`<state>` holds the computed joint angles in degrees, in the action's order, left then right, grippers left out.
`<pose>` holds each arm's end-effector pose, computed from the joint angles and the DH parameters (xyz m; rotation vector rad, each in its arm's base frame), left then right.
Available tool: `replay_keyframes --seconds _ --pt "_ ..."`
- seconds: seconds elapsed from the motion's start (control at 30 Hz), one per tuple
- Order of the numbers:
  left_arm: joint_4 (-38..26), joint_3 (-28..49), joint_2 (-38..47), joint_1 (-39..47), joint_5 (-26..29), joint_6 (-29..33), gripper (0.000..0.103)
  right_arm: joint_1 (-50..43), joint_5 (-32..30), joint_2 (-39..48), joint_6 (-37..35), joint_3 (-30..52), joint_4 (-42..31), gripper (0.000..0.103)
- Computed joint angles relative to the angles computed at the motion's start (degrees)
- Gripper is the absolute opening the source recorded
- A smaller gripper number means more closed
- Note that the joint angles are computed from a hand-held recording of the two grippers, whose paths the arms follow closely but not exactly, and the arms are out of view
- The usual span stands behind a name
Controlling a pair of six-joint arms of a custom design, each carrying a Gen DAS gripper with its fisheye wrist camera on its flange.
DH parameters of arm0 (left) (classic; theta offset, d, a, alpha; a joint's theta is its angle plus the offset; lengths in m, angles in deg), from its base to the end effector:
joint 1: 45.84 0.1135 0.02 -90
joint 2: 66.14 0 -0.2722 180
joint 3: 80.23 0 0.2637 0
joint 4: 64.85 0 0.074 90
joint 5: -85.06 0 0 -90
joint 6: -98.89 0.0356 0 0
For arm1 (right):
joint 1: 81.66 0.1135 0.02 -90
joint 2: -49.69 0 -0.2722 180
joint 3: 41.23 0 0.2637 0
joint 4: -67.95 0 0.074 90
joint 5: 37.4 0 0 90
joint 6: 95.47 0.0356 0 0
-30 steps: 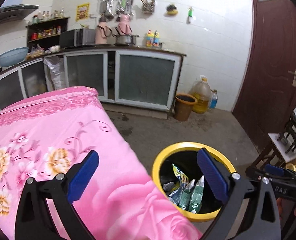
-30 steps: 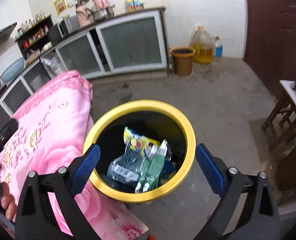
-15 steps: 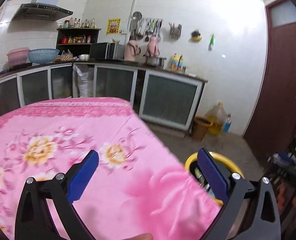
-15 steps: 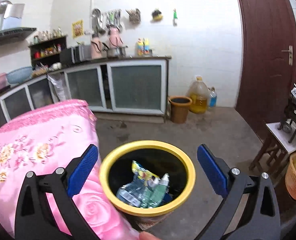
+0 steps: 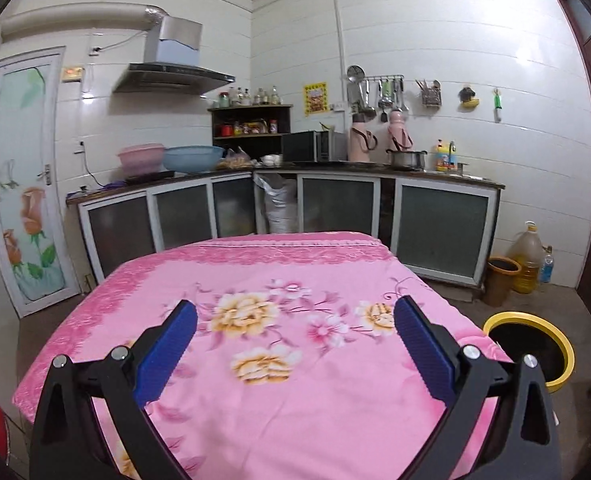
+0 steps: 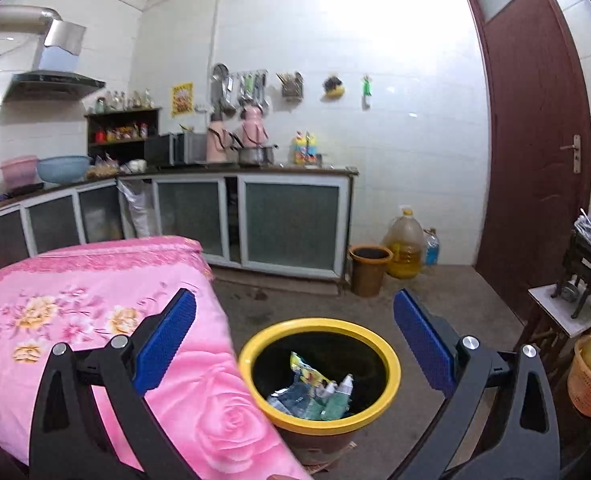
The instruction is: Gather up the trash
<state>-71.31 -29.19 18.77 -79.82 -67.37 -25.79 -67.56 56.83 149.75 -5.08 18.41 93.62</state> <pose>0.2530 -0.1324 0.1791 -0.5238 1.8248 0.4376 0.3636 0.0886 0.1827 -0.1665 1.8213 0.1107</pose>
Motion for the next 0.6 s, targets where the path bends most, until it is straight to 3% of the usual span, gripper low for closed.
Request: replay_keyframes --seconds 0.17,0.23,0.33,0.43,0.5,0.6 --pt "-18.1 2.6 -0.5 -6.1 -7.8 -12.3 0.095 1.9 -0.5 -4.5 0.4 -5.9 3.8 0.095" --pt "-29.1 5.1 1.5 -9.3 -12.1 -21.6 0.095 2.6 -1.8 -6.2 0.6 -8.1 4.2 0.095" --pt "-48.9 10.9 6.5 -13.7 -15.4 -41.1 0.095 3.4 -2.6 -7.1 0.7 -10.6 5.7 0.095" --pt "-53.2 11.2 6.7 -16.0 -15.1 -48.8 0.095 4.5 -1.5 -6.6 -0.2 -12.9 9.1 0.095" --pt "-49.4 9.5 5.0 -15.9 -13.4 -47.0 0.095 5.2 -0.6 -6.4 -0.5 -14.5 11.0 0.095" --pt "-49.6 8.1 4.8 -16.0 -11.2 -51.7 0.095 5.9 -0.5 -5.6 -0.4 -16.0 12.8 0.095"
